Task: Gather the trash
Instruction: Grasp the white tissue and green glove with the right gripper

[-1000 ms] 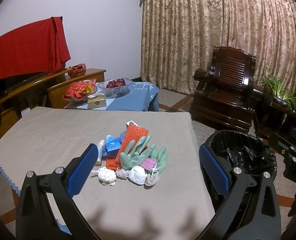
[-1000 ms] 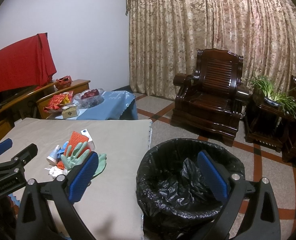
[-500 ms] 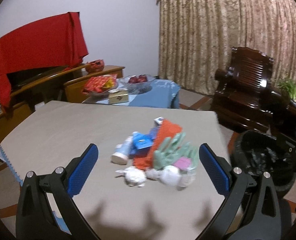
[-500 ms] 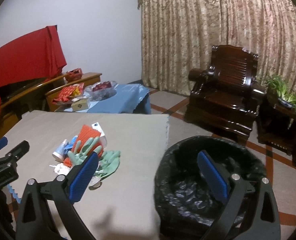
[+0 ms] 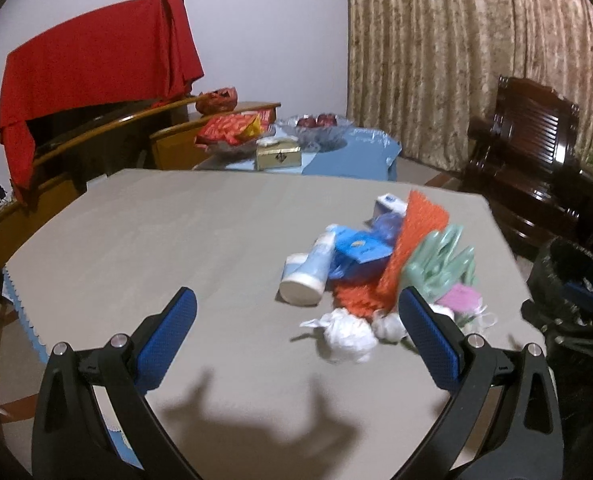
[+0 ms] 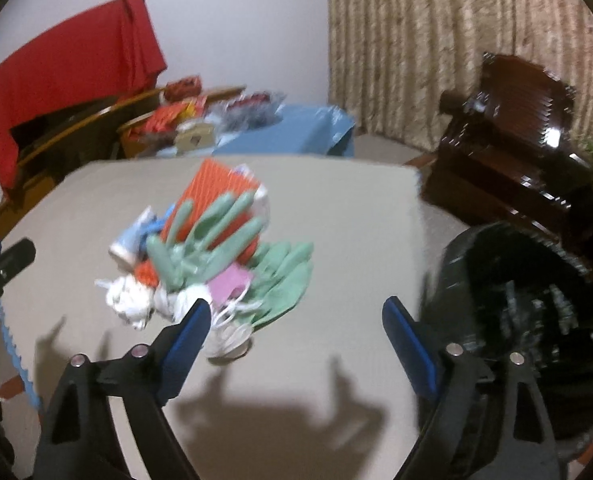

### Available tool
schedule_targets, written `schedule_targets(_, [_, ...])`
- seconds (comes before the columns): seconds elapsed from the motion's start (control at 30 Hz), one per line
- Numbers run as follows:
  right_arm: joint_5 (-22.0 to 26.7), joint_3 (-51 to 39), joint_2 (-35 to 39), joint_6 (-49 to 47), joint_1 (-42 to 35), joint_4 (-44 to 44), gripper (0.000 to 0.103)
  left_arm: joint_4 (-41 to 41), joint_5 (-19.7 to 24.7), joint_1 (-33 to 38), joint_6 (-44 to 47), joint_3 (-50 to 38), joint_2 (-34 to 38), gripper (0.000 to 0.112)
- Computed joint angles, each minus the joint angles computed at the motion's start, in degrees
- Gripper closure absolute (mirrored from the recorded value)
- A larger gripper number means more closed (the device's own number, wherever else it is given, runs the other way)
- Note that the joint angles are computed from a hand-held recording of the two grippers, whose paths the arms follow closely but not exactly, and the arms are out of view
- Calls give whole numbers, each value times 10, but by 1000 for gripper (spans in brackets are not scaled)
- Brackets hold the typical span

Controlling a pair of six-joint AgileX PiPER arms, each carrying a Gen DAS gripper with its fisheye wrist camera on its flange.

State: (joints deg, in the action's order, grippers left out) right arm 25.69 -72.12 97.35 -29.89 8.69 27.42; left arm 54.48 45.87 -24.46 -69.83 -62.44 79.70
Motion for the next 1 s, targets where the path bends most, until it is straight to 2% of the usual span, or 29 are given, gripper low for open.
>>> schedule_targets(0.13, [11,-14,31,9,18,-17,25,-7,-32,22,3,12,15,14])
schedule_targets(0.17, [15,-21,42,8,22,-18,30,-12,-39,29,9,11,22,14])
schedule_targets(0.33, [66,-54,85,-49,18,31,57,-27,-60,41,22,6,45,15])
schedule_targets(0.4, [95,-65,93,-98,11,76,78,-32,-68,44,28,3,56,16])
schedule_targets(0.5, [114,-74,96,-125,9,92,94,-44,-78,47,39,-3,70,16])
schedule_targets(0.67, [124,-74,79,-112,-9,73,96,-51,-85,46,44,-7,81,16])
schedule_targets(0.8, [104,-66,65,-84,-14,21,96,-57,-86,46,48,-13,88,16])
schedule_targets(0.93, [109,-72,70,-87,-27,30,96,-62,-84,44,50,-14,93,16])
schedule_targets(1.0, [104,-68,68,-86,-24,28,92,-62,-83,44,51,-14,94,16])
